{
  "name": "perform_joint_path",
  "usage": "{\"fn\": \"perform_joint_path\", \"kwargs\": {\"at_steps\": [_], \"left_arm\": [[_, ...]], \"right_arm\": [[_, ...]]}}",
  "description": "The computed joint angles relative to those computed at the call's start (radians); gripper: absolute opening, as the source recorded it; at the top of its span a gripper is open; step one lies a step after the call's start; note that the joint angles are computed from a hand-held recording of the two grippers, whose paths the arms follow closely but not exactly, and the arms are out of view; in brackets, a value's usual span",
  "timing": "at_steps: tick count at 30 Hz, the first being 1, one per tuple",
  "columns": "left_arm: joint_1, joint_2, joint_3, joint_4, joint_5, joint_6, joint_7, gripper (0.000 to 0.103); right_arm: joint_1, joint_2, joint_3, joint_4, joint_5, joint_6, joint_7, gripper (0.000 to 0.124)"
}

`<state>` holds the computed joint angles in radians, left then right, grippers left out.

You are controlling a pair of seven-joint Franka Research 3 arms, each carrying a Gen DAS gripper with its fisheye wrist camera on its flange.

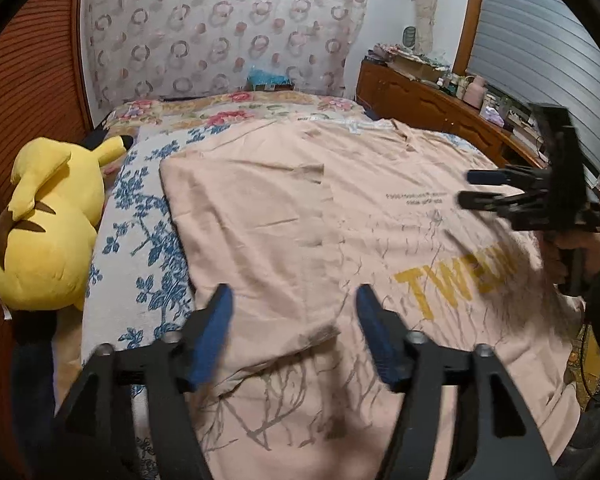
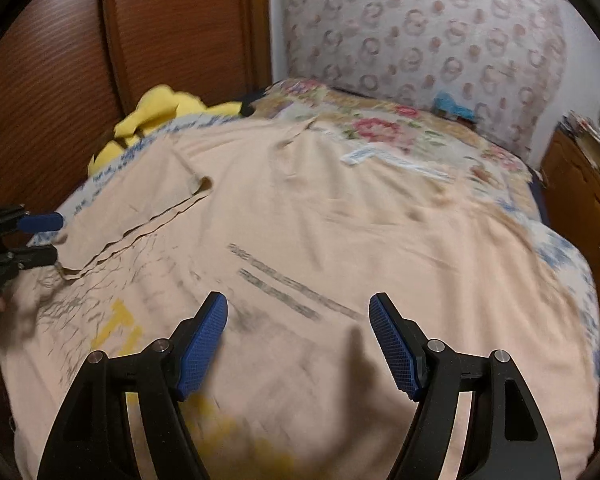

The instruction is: Fold small clothes

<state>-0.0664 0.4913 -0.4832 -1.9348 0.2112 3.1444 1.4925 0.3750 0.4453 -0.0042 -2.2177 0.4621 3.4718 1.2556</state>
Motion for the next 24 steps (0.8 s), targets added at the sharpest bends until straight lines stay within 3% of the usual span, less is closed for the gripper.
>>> {"fn": "perform_joint_path", "kwargs": {"at_steps": [4,10,14,24], "left_arm": [[-0.007,-0.002,-0.007,-0.002,0.008,0.032,-0.007,0.075],[-0.111,-0.017,0.085,0.008,0.046,0.071,-0.085,0.075],[-0.131,-0.015,0.094,0.021,0.072,0.071,-0.112,0.075],[-0.174,0.001,0.107,0.062,0.113,0.075,-0.149,0.075]], "right_arm": [[-0.069,-0.119,0.035,-0.174,-0.012,0.107,0.040,0.075],[-0.076,-0.249,-0.016,-0.378,0.140,0.194,-0.030,0.075],[-0.140,-0.297,-0.014,-0.477,0.163,0.234,0.011,0.075],[-0.279,-0.322,-0.032,-0.574,0.052,0.238,0.182,0.075]]}}
